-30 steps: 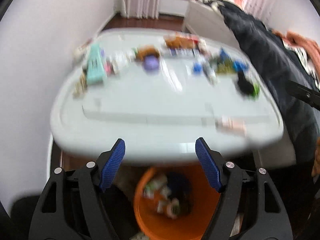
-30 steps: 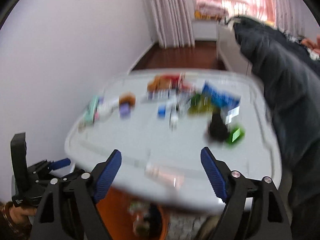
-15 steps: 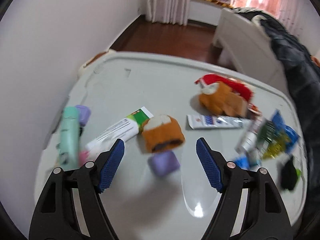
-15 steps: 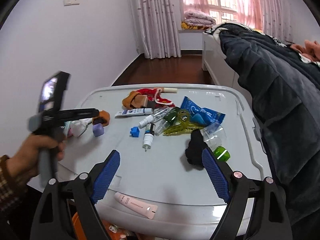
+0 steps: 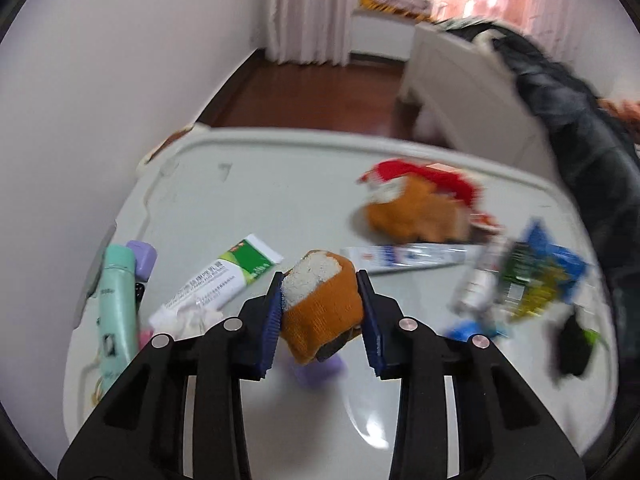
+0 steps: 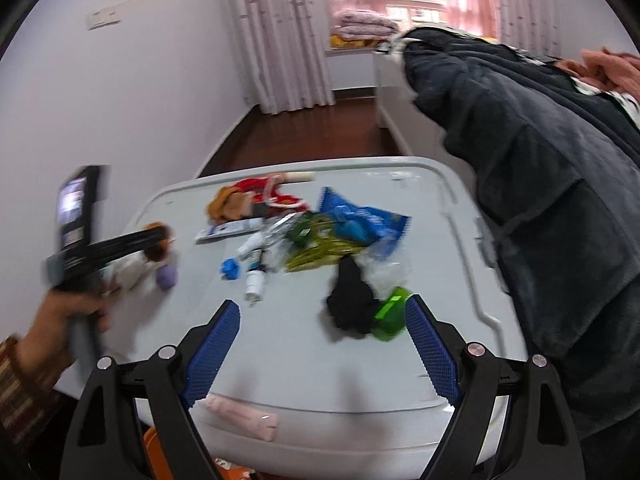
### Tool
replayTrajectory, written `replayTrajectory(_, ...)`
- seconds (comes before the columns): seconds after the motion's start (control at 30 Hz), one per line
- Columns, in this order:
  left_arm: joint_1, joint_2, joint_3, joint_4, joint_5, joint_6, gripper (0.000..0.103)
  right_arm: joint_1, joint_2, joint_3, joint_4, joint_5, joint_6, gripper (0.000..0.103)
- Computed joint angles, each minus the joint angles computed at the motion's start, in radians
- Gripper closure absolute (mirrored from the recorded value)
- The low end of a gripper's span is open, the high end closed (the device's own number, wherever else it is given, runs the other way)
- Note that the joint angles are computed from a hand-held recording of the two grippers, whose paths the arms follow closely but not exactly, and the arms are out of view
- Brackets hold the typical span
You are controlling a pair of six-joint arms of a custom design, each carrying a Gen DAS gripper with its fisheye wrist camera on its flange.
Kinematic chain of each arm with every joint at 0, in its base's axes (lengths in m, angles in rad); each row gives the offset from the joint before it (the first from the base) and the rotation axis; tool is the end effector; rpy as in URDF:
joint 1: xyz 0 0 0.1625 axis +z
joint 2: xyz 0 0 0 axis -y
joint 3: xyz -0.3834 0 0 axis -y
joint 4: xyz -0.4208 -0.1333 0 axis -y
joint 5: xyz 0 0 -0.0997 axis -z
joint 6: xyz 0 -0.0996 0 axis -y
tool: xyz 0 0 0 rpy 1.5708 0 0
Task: Collect trash
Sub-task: 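Grasp the small orange knit plush with the left tool while the right tool grasps a black cloth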
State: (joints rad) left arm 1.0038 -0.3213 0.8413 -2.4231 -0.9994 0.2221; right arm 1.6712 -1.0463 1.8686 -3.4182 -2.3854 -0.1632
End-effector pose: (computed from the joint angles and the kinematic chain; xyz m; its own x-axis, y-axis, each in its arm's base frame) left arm -0.2989 -0.8180 0.0278 -0.6727 0.4712 -0.5705 0.6724 0.7110 -0.2056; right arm 0.1195 -0.5795 0.2358 -0.7267 0.4587 0.5114 -0.1724 0.5989 -0.7821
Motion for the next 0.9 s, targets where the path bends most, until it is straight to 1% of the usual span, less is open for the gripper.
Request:
replayTrajectory(0.07,-0.015,-0.081,0.131,-0.076,-0.037,0.029,0.068,-0.012,-0.012,0.003,0.004,-0.041,0.036,0.020)
replayTrajectory(0.13,-0.030,-0.176,0.277,-0.124,-0.091,0.039,0.068,-0.026,-0.025,0.010,0.025,-0.066,0.073,0.020)
replayTrajectory(0.17,-0.032,-0.194,0.304,-0.124,-0.110,0.034,0.068,-0.038,-0.033,0.016,0.044,-0.075,0.097,0.020)
replayTrajectory(0.23,-0.041,-0.260,0.406,-0.126,-0.168,0.022,0.068,-0.057,-0.034,0.017,0.089,-0.098,0.124,0.020)
replayTrajectory(0.27,-0.042,-0.276,0.431,-0.125,-0.183,0.022,0.068,-0.062,-0.029,0.015,0.094,-0.108,0.128,0.020)
replayTrajectory(0.3,-0.043,-0.301,0.470,-0.123,-0.212,0.020,0.068,-0.068,-0.020,0.011,0.090,-0.114,0.129,0.020)
replayTrajectory(0.37,-0.045,-0.326,0.515,-0.114,-0.244,0.033,0.068,-0.075,-0.001,-0.004,0.084,-0.099,0.117,0.021)
replayTrajectory(0.43,-0.049,-0.331,0.539,-0.113,-0.257,0.060,0.068,-0.071,0.038,-0.040,0.074,-0.088,0.066,0.025)
replayTrajectory(0.47,-0.051,-0.332,0.546,-0.111,-0.260,0.072,0.068,-0.064,0.070,-0.070,0.079,-0.088,0.026,0.026)
replayTrajectory(0.5,-0.053,-0.333,0.552,-0.108,-0.266,0.082,0.068,-0.060,0.091,-0.093,0.094,-0.089,0.004,0.028)
replayTrajectory(0.53,-0.052,-0.336,0.557,-0.105,-0.274,0.085,0.068,-0.058,0.117,-0.125,0.132,-0.088,-0.005,0.031)
replayTrajectory(0.63,-0.051,-0.342,0.563,-0.109,-0.295,0.091,0.068,-0.059,0.162,-0.185,0.196,-0.095,0.009,0.034)
replayTrajectory(0.7,-0.051,-0.348,0.566,-0.118,-0.307,0.100,0.068,-0.065,0.190,-0.229,0.238,-0.117,0.036,0.036)
replayTrajectory(0.77,-0.049,-0.356,0.574,-0.120,-0.310,0.106,0.068,-0.072,0.216,-0.265,0.252,-0.152,0.053,0.042)
replayTrajectory(0.8,-0.048,-0.358,0.575,-0.116,-0.310,0.106,0.068,-0.077,0.218,-0.271,0.265,-0.154,0.065,0.051)
replayTrajectory(0.83,-0.044,-0.362,0.573,-0.106,-0.311,0.102,0.068,-0.082,0.212,-0.271,0.293,-0.147,0.090,0.065)
replayTrajectory(0.87,-0.042,-0.364,0.572,-0.101,-0.311,0.101,0.068,-0.086,0.203,-0.267,0.310,-0.130,0.112,0.070)
replayTrajectory(0.9,-0.038,-0.367,0.573,-0.096,-0.307,0.099,0.068,-0.090,0.189,-0.256,0.320,-0.098,0.137,0.070)
